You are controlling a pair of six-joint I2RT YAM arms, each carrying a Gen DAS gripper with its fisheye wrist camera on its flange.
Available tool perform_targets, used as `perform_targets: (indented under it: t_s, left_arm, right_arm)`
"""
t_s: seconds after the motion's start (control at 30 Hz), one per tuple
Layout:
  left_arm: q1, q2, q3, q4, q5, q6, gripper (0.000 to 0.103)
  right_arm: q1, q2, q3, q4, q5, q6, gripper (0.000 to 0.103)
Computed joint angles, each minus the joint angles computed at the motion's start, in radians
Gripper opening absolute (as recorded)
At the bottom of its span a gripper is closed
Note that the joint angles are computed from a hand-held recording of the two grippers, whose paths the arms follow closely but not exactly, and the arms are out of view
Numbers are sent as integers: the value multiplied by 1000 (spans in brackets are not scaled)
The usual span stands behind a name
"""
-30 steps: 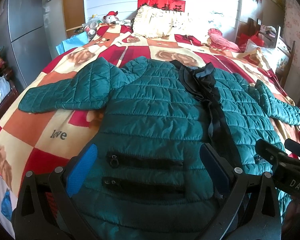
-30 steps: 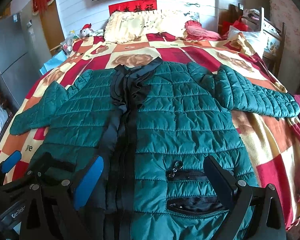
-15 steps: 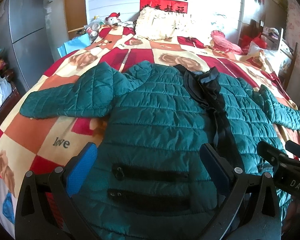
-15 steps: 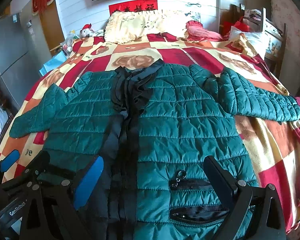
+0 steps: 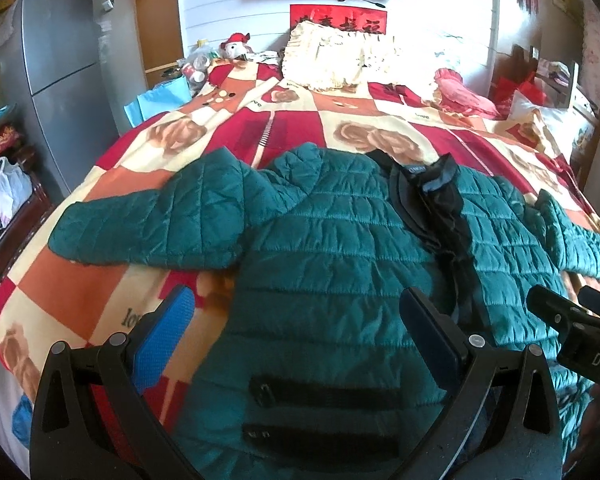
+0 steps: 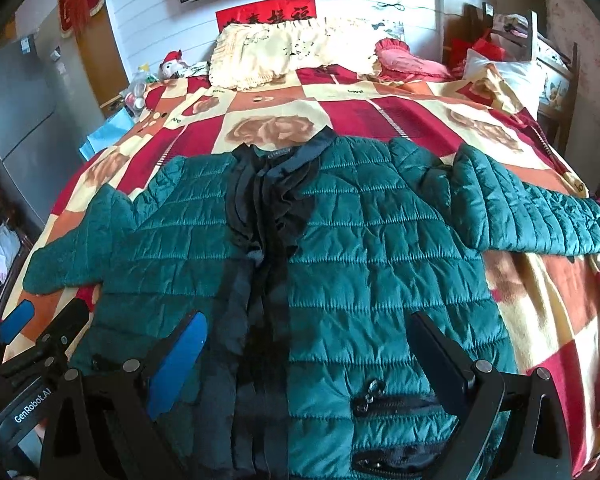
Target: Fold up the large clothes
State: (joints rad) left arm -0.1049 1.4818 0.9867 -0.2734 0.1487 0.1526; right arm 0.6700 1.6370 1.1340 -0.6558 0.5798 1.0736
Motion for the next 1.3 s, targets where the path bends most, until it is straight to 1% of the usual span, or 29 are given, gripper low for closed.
perform_targets:
  t_s: [0.17, 0.37, 0.6, 0.83, 1.3]
  left_arm:
    - [-1, 50, 69, -27, 4, -11, 103]
    - [-10, 89, 101, -17, -2, -15, 103]
    - [-18, 142, 129, -15, -1, -28, 103]
    - [-33, 187, 148, -10, -9, -43, 103]
    - [-44, 234, 172, -9, -14, -48, 103]
  right_arm:
    - [-30, 19, 32, 3, -6, -27, 100]
    - [-65, 36, 42, 26, -18, -50, 100]
    - [-106, 62, 37, 51, -46, -68, 100]
    - [-137, 75, 9, 105, -77, -90, 100]
    - [-165, 113, 18, 133, -112, -120, 100]
